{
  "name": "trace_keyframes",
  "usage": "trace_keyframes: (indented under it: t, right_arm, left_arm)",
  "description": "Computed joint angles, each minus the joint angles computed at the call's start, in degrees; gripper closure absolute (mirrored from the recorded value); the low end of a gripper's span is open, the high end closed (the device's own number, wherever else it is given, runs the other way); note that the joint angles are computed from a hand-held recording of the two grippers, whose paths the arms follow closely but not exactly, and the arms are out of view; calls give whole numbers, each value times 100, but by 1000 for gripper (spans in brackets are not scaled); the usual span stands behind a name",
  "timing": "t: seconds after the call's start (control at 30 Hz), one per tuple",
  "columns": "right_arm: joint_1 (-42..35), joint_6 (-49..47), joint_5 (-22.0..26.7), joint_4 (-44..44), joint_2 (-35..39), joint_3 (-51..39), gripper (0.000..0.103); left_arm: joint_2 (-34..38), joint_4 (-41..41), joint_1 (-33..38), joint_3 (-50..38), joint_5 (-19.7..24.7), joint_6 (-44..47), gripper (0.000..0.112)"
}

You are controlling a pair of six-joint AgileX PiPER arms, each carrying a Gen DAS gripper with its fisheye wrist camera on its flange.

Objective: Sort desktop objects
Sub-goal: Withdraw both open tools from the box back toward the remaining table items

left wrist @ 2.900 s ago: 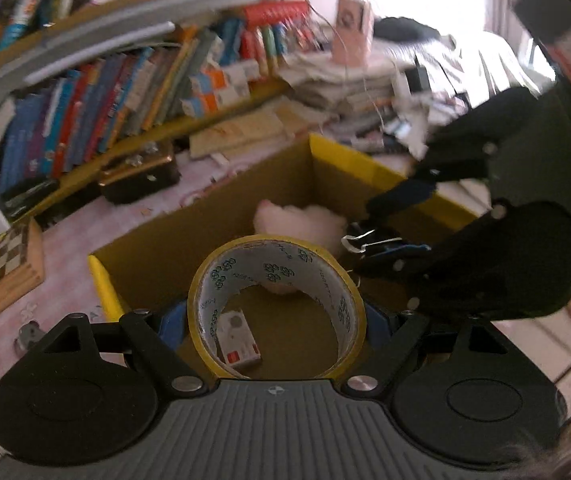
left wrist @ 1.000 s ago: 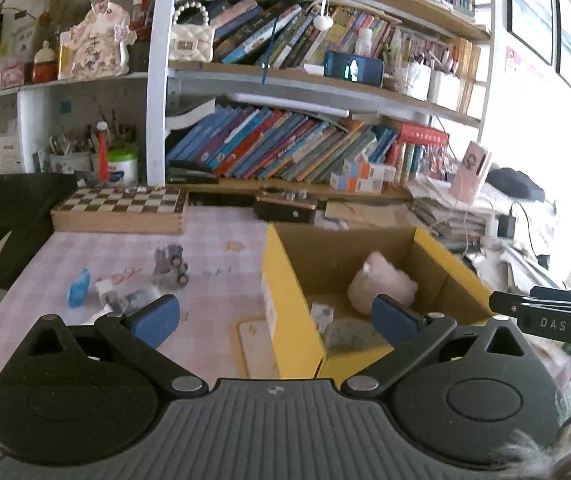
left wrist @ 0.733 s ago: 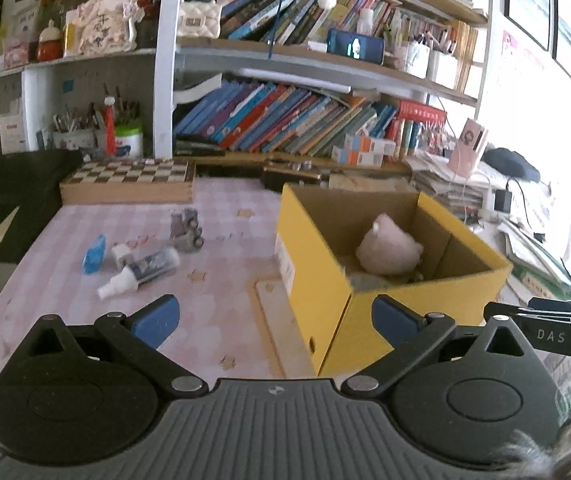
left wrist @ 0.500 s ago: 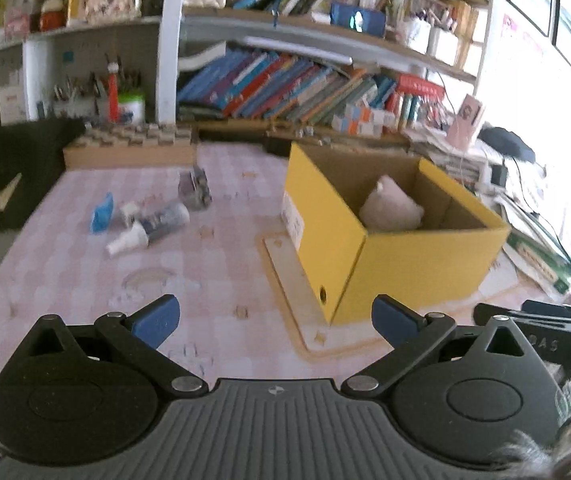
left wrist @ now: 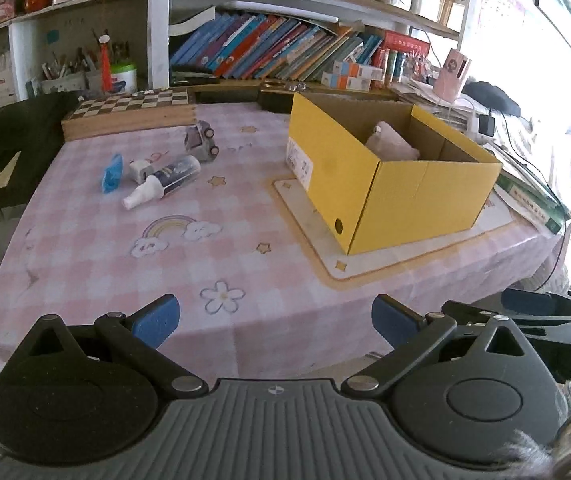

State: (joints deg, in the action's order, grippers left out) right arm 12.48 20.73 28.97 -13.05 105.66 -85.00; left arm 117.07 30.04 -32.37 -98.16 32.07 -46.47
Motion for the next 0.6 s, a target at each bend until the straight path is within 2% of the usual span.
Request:
trace_keyframes:
  t: [0.43, 0.6]
  right_arm:
    - [579, 382, 196, -255, -78, 148, 27]
    - [782, 363, 218, -240, -6, 42, 27]
  left_arm:
    - [-728, -3, 261, 1267, -376, -200, 9]
    - [-1021, 369, 357, 1714, -493, -626, 9]
